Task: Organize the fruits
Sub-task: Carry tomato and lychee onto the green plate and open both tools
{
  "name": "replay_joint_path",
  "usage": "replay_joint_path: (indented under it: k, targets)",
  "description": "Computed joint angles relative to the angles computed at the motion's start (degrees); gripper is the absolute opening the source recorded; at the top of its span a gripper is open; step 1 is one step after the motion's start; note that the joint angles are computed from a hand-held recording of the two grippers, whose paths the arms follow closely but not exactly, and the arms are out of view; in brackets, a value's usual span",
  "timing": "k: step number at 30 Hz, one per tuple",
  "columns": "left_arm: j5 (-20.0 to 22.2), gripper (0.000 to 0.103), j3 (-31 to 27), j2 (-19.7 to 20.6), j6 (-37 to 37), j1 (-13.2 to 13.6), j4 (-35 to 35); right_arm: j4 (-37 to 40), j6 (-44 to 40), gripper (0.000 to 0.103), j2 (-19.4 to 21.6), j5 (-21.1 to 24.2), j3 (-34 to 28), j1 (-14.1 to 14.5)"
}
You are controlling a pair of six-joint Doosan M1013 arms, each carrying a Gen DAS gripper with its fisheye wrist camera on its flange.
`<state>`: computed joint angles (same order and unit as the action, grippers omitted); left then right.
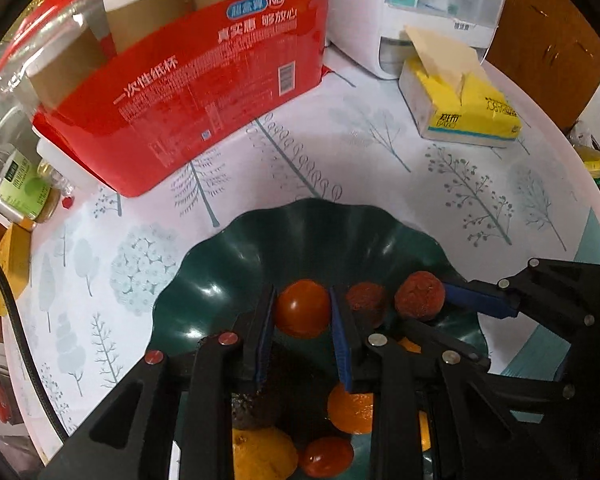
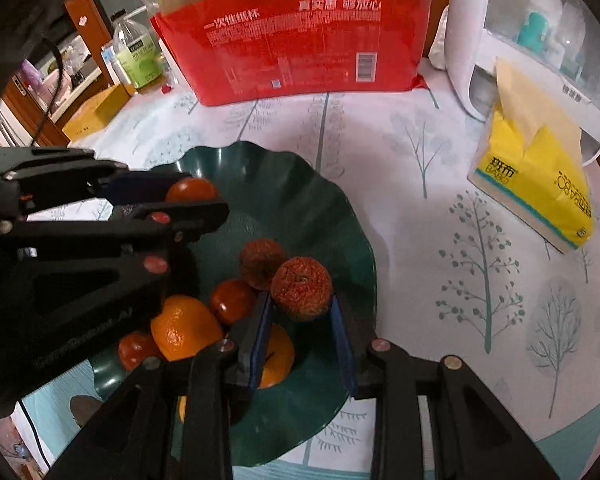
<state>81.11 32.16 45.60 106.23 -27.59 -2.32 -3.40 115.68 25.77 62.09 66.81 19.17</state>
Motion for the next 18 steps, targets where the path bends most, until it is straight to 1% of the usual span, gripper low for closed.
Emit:
replay_joint_path:
  k: [2, 4, 6, 9, 16, 18]
  targets:
    - [-0.41, 0.033, 0.42, -0.17, -0.3, -0.01, 0.44, 0.19, -0.18, 0.032, -0.13, -0.47, 0.28, -0.08]
    - [-0.24, 0.046, 0.28, -0.11, -0.36, 0.07, 0.22, 0.14, 0.3, 0.036, -0.27, -0.65, 0.52, -0.07]
    - [-1.44, 0.053, 1.58, -0.93, -0.7, 0.19, -0.02, 0.87, 0.43, 0.039, -0.68, -1.24, 1.03, -0.15]
    - [-2.68, 0.056, 3.34, -2.22, -1.01, 0.32, -0.2, 1.02, 0.82, 0.041, -1.33, -2.27, 1.74, 0.04]
    - [-6.37, 0.072, 8.64, -6.44, -3.0, 0.77, -0.93, 0.34, 2.27, 0.041, -2.96, -3.88, 2.94, 0.83]
    - [-7.13, 0.074, 10.18, -7.85, -3.84, 1.09, -1.79, 0.13, 2.49, 0.041, -3.61, -4.21, 3.32, 1.03]
